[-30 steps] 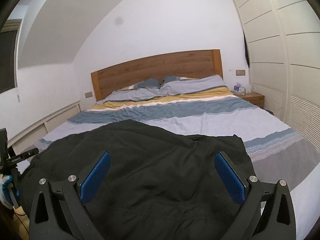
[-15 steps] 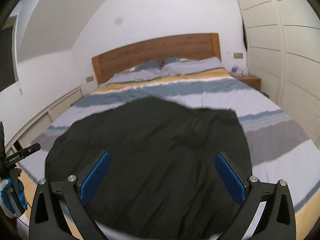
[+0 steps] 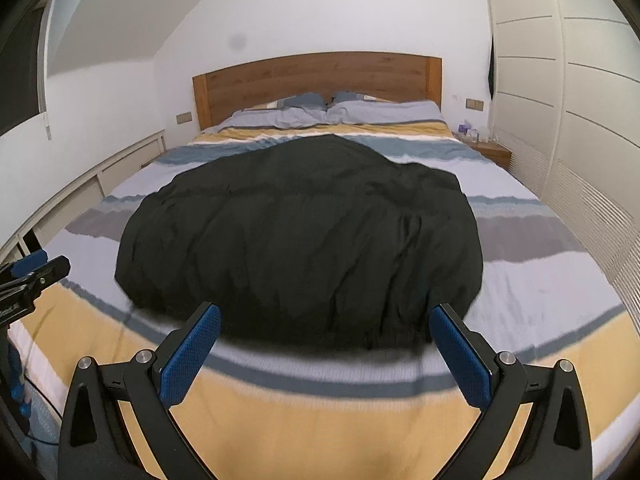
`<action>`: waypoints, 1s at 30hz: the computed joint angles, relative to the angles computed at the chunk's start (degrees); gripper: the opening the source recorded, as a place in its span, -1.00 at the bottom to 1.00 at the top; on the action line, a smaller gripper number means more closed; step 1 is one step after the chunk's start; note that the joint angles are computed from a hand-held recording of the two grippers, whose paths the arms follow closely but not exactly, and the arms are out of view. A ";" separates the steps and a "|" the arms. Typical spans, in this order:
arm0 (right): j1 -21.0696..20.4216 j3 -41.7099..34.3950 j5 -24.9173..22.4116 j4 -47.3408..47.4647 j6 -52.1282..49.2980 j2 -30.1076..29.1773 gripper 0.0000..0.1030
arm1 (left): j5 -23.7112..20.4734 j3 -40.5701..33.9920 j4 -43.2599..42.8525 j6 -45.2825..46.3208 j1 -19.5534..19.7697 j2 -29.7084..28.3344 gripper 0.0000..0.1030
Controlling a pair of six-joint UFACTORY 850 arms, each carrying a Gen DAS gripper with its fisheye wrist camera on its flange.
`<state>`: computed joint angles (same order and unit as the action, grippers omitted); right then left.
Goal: Fold large clothes
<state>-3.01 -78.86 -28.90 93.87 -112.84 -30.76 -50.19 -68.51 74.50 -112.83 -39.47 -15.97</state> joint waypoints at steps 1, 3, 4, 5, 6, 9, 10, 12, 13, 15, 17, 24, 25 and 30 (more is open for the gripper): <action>-0.24 1.07 -0.06 -0.08 -0.04 0.77 0.99 | -0.79 0.00 -0.04 -0.12 -0.70 0.13 0.60; -0.78 2.82 -0.30 -0.09 -0.09 2.08 0.99 | -2.58 0.32 -0.19 -0.67 -2.27 0.54 0.60; -1.10 3.71 -0.42 -0.03 -0.13 2.77 0.99 | -3.45 0.36 -0.58 -0.79 -2.97 0.64 0.60; -1.34 4.30 -0.55 -0.07 -0.06 3.26 0.99 | -3.98 0.35 -0.94 -0.66 -3.32 0.67 0.60; -1.65 5.01 -0.71 -0.13 -0.10 3.84 0.99 | -4.83 0.18 -1.51 -0.33 -3.88 0.62 0.60; -2.38 6.89 -0.57 0.59 -1.39 5.37 0.99 | -7.38 -0.15 -2.66 -0.20 -5.04 0.60 0.60; -2.65 7.23 -0.63 0.61 -1.42 5.74 0.99 | -7.90 -0.21 -2.94 -0.15 -5.41 0.63 0.60; -3.21 8.12 -0.86 0.65 -1.40 6.50 0.99 | -8.30 0.04 -3.33 -0.21 -5.85 0.92 0.60; -3.46 8.49 -0.96 0.53 -1.32 6.78 0.99 | -8.77 -0.05 -3.65 -0.20 -6.11 0.92 0.60; -3.89 9.27 -0.99 0.41 -1.43 7.37 0.99 | -9.43 -0.07 -4.09 -0.12 -6.49 0.95 0.60; -4.19 9.82 -1.00 0.38 -1.69 7.74 0.99 | -9.97 -0.10 -4.51 0.05 -6.89 0.97 0.60; -5.12 11.75 -0.85 0.80 -3.16 9.05 0.99 | -9.93 0.54 -4.65 -1.50 -8.07 1.65 0.60; -5.26 12.08 -0.94 0.91 -3.43 9.25 0.99 | -9.75 0.69 -4.71 -1.96 -8.20 1.79 0.60; -5.70 13.88 -0.89 2.33 -5.85 10.36 0.99 | -9.79 0.83 -5.46 -2.80 -8.84 1.95 0.60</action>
